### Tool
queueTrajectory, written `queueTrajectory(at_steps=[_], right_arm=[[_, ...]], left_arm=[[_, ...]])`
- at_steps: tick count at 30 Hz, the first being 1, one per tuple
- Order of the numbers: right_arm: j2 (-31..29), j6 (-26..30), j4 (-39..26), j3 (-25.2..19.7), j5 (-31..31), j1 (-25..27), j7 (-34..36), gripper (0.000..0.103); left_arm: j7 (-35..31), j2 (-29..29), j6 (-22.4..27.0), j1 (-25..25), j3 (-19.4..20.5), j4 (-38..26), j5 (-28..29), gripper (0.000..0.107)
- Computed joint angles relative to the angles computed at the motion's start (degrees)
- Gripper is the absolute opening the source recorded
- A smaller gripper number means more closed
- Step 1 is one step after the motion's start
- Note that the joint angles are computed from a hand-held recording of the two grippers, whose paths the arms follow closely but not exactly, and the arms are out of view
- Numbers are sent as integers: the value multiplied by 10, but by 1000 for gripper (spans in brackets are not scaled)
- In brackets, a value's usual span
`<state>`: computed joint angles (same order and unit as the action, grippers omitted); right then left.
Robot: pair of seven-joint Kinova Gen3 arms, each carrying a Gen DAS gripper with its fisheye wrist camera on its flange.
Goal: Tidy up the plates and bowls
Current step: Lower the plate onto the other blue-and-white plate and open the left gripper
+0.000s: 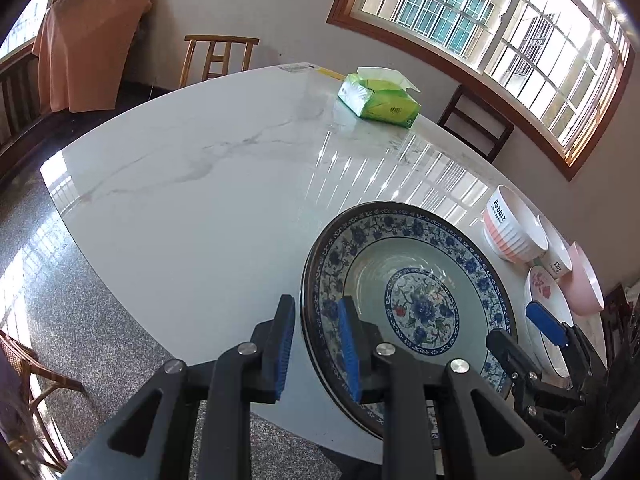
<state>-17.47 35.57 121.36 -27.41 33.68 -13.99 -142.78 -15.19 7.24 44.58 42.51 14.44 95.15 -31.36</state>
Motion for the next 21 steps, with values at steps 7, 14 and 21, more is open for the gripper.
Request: queueTrajectory(at_steps=[7,14,21], right_arm=[[-23,-26,26,-28,47,21,-58,81],[-95,-111,75,-33,18,99,-84,81],[-227,-49,105,6,-56,105,-31,80]], left_arm=[[71,0,46,38,9,-6,-78,23],[78,33,126,106,28,-58,-147,23],[38,86,177,191,21,-132,-194,25]])
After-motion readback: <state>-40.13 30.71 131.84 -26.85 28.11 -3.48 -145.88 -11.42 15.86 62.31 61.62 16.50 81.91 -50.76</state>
